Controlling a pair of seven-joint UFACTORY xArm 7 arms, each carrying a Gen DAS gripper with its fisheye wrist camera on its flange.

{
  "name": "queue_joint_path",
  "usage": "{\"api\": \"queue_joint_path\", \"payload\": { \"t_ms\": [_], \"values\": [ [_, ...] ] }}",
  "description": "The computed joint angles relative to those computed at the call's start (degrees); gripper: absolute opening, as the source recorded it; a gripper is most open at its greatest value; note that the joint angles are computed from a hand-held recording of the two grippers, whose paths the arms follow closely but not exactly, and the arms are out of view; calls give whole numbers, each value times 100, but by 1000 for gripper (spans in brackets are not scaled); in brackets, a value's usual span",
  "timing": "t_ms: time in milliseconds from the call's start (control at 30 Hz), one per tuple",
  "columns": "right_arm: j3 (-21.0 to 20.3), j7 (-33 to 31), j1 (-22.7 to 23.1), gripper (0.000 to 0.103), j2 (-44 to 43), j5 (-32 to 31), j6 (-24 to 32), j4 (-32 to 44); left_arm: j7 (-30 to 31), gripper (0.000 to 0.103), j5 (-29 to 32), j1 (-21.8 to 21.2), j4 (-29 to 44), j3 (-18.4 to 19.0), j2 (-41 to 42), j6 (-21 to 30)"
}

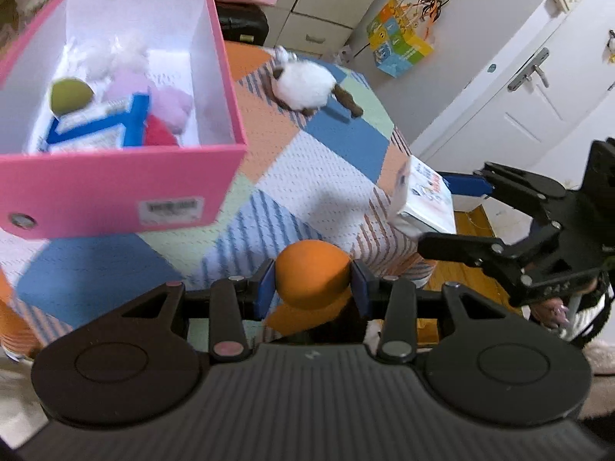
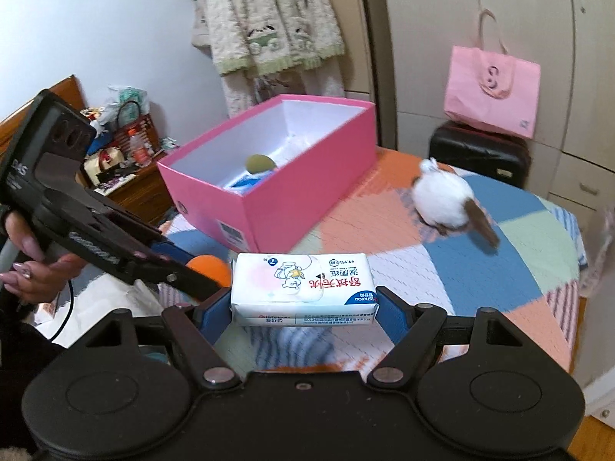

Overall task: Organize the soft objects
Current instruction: 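Carry the orange ball with the left tool while the right tool carries the tissue packet, then open the left tool dropping the ball into the box while the right tool releases the tissue packet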

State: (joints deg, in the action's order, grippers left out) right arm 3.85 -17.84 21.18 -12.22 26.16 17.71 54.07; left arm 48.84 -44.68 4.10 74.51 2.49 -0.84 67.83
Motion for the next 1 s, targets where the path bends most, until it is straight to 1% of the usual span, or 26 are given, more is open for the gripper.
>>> {"api": "queue_joint_path", "payload": {
  "t_ms": [100, 200, 233, 300, 333, 400, 467, 567, 600, 667, 733, 833, 867, 900, 933, 1000],
  "values": [
    [37, -84, 57, 82, 199, 21, -78, 270, 229, 41, -98, 88, 212, 73, 54, -11],
    [74, -361, 112, 82, 468, 143, -189, 627, 478, 41, -286, 195, 467, 107, 203, -96],
    [112, -421, 106, 82, 569, 134, -233, 757, 585, 41, -359, 228, 540, 101, 263, -189],
    [198, -518, 78, 82, 762, 98, -322, 1001, 615, 40, -422, 282, 706, 72, 408, -437],
    [250, -485, 39, 82, 859, -7, -350, 1121, 660, 41, -483, 329, 805, 63, 484, -468],
    [367, -241, -57, 82, 1057, -464, -421, 1352, 674, 41, -547, 422, 1014, 34, 649, -507],
    [449, -187, -107, 82, 1291, -798, -451, 1617, 642, 41, -573, 494, 1214, -24, 831, -637],
    [531, -48, -148, 82, 1687, -1301, -527, 2011, 478, 41, -538, 590, 1541, -136, 1150, -800],
    [527, 89, -135, 82, 1846, -1543, -544, 2166, 393, 41, -507, 613, 1656, -178, 1267, -851],
    [509, 376, -103, 82, 2148, -1909, -443, 2533, 199, 41, -392, 662, 1906, -261, 1496, -924],
    [533, 496, -83, 82, 2444, -2132, -186, 2977, 55, 41, -291, 712, 2219, -369, 1745, -905],
    [535, 417, -39, 82, 2851, -2500, 152, 3631, -142, 40, -73, 744, 2626, -519, 2052, -930],
    [578, 319, -67, 82, 2994, -2497, 287, 3858, -189, 41, 22, 733, 2700, -555, 2121, -1016],
    [594, 259, -81, 82, 3121, -2496, 409, 4054, -247, 41, 146, 691, 2766, -577, 2200, -1217],
    [548, 278, -54, 82, 3261, -2563, 508, 4258, -260, 41, 217, 684, 2832, -618, 2275, -1354],
    [485, 246, -19, 82, 3516, -2691, 584, 4580, -402, 41, 400, 680, 3093, -680, 2505, -1466]
  ]
}}
